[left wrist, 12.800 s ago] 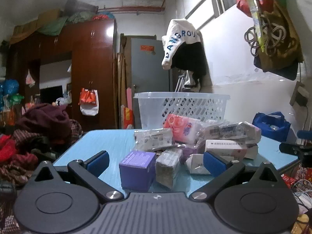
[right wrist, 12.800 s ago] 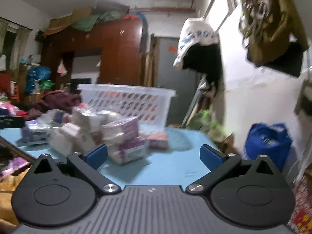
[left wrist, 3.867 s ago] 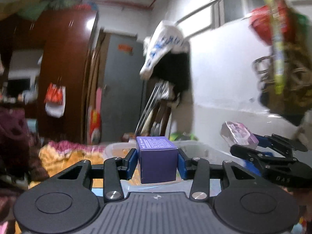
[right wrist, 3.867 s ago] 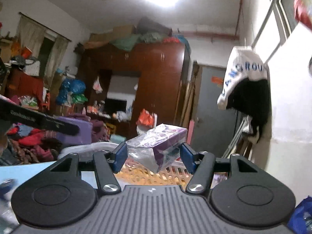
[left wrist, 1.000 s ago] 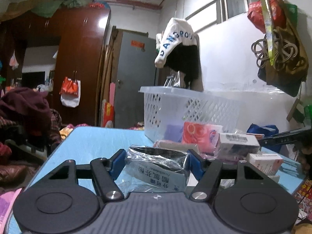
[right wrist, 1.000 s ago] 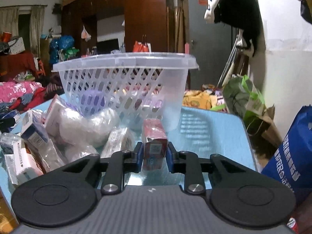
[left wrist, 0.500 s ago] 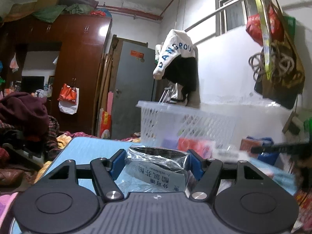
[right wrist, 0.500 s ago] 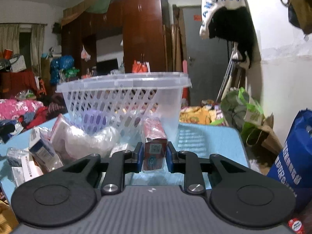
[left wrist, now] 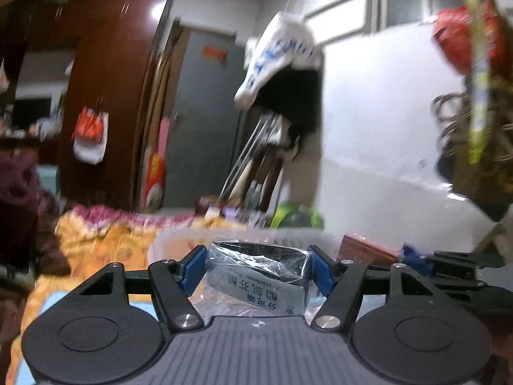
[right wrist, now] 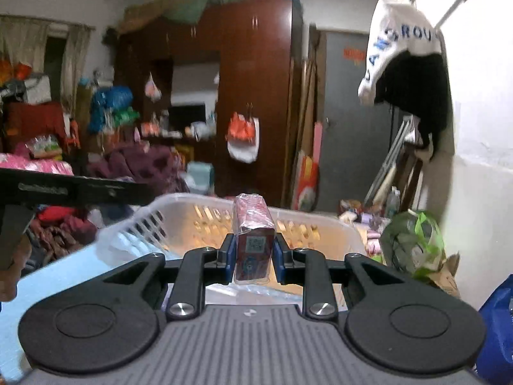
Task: Organize objects
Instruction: 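Carry both boxes over the white basket and open both grippers, then grasp a clear-wrapped grey box with the left gripper while the right grasps a white box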
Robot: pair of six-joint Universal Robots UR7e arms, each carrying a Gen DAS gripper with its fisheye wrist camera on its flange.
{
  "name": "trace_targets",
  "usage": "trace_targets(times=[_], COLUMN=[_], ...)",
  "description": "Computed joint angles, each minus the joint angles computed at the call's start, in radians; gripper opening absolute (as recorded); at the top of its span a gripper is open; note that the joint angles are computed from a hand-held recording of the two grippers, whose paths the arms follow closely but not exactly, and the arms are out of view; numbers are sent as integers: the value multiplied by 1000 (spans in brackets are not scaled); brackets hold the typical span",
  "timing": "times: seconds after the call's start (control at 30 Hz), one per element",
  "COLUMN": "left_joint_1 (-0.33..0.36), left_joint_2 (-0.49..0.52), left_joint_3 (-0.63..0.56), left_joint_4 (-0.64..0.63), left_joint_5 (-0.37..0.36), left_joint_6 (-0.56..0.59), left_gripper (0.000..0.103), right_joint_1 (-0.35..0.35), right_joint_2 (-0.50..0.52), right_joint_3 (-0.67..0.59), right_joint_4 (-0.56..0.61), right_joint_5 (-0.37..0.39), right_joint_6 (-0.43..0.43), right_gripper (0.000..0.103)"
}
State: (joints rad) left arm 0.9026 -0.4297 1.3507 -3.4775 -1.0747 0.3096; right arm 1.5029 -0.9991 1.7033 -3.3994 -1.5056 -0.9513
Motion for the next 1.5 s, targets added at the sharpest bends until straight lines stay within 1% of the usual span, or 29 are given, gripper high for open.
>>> trace_targets(times=[0.07,0.1,0.13,0.17,0.2,0.23,0.27,0.33,0.4,0.47,0.5,0.57,0.6,0.63,0.7,0.73,0.83,0.87,0.93,1.0,1.07,1.13,1.17,1.23,1.33,1.37,1.4,1.47,1.5], left_joint_1=[14,20,21,20,17,12,8,3,4,8,7,-11,-22,-28,-24,-19,-11,-11,-11,-10,-13,-13,-11,2,16,20,23,21,21], left_joint_2=[18,31,37,43,47,48,44,19,-22,-57,-75,-68,-54,-48,-53,-61,-67,-73,-70,-62,-52,-32,-23,-25,-21,-21,-18,-9,-7], left_joint_3=[-40,-65,-77,-92,-97,-90,-69,-10,82,186,248,344,393,447,556,592,663,667,655,652,669,659,658,649,642,640,638,636,637], left_joint_4=[29,37,40,58,59,38,-1,-49,-108,-212,-263,-416,-521,-600,-703,-723,-789,-773,-763,-755,-750,-743,-739,-695,-665,-661,-667,-685,-691], left_joint_5=[-13,-18,-8,13,36,52,55,44,-7,-63,-77,-23,5,17,-15,-31,-46,-45,-40,-46,-52,-46,-49,-65,-64,-69,-74,-70,-72], left_joint_6=[-31,-38,-40,-44,-47,-32,0,20,32,51,75,161,204,230,210,197,171,186,202,205,237,274,274,261,256,253,257,269,276], left_gripper=[71,72,77,84,96,101,101,103,103,103,103,103,103,103,100,99,96,95,90,90,90,85,84,81,80,80,79,74,66], right_joint_1=[5,6,4,-1,-11,-17,-28,-57,-100,-138,-177,-259,-285,-325,-376,-393,-379,-369,-359,-362,-370,-365,-364,-349,-319,-316,-319,-325,-333], right_joint_2=[26,35,41,37,26,8,-11,-63,-103,-134,-151,-177,-183,-188,-191,-188,-152,-142,-126,-142,-145,-136,-129,-131,-125,-122,-124,-122,-123], right_joint_3=[-33,-48,-54,-48,-29,4,43,144,237,312,367,458,481,521,564,579,602,604,596,587,598,598,596,578,546,542,541,550,552], right_joint_4=[6,10,-4,-21,-44,-65,-93,-163,-212,-230,-254,-278,-278,-282,-267,-252,-318,-339,-367,-311,-311,-345,-358,-323,-261,-250,-231,-234,-231], right_joint_5=[-25,-40,-44,-31,4,30,62,138,199,215,248,351,386,441,545,584,557,537,531,538,543,538,539,523,462,460,465,462,474], right_joint_6=[-9,-1,17,32,49,53,43,7,6,6,15,30,38,37,-2,-49,-135,-155,-143,-141,-144,-139,-140,-156,-186,-195,-208,-226,-235], right_gripper=[30,40,49,70,92,99,103,103,103,103,103,103,103,103,103,102,90,88,81,70,66,59,57,57,56,53,47,42,40])
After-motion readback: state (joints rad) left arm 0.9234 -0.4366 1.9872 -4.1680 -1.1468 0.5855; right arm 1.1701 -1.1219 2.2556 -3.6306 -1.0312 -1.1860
